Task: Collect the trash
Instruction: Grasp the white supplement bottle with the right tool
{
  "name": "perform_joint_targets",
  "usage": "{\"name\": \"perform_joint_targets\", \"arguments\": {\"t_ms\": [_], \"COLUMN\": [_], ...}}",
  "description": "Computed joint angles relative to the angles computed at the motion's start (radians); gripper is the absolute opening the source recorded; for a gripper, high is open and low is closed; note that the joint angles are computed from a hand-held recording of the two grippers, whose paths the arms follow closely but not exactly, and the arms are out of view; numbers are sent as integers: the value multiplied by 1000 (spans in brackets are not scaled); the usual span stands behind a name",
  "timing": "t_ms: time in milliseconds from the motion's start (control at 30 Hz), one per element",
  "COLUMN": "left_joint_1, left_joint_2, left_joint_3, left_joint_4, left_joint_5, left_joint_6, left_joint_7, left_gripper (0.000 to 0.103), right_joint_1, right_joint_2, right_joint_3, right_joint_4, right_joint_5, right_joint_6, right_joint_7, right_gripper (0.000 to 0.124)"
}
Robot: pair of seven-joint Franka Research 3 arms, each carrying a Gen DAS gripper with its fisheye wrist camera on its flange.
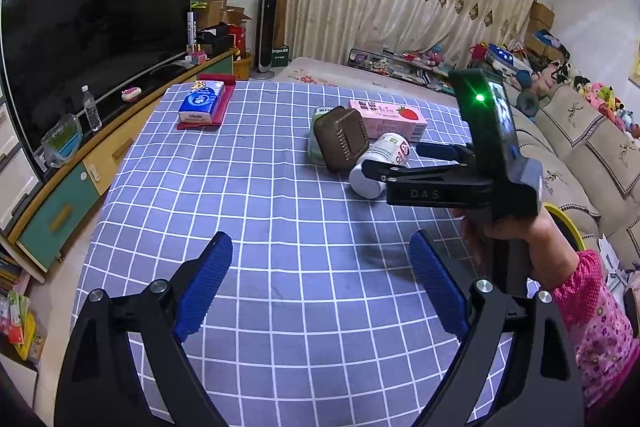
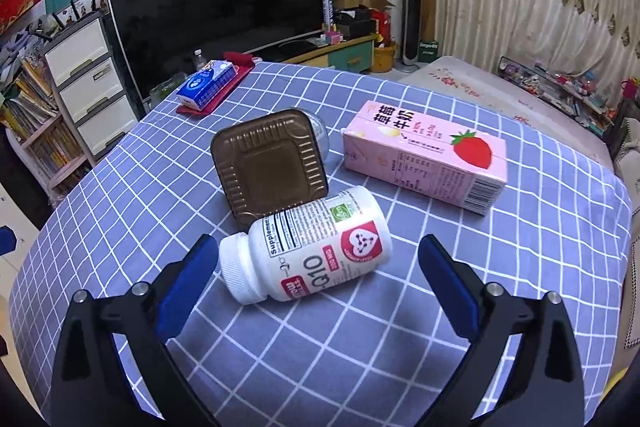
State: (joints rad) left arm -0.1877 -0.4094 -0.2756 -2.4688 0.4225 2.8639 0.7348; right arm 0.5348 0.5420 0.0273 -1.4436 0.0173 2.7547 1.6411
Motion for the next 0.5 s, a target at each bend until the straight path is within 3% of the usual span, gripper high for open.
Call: {"name": "perform_joint_targets", "arguments": {"t_ms": [233, 500], "left_joint_1": [-3, -12], "left_joint_2": [8, 15], "left_joint_3": [-3, 1], "left_joint_4": [3, 8], "left_joint_5": [2, -5], "left_joint_6": [-3, -14], "left_joint_7": [0, 2], "left_gripper": [89, 89], "right_joint_1": [-13, -8], "right_joint_2": [44, 73], "right_joint_3": [28, 27], "right_joint_4": [76, 110], "right_joint_5": [21, 31], "right_joint_6": [-77, -102], "right_joint_7": [-73, -87], "right_gripper": [96, 95]}}
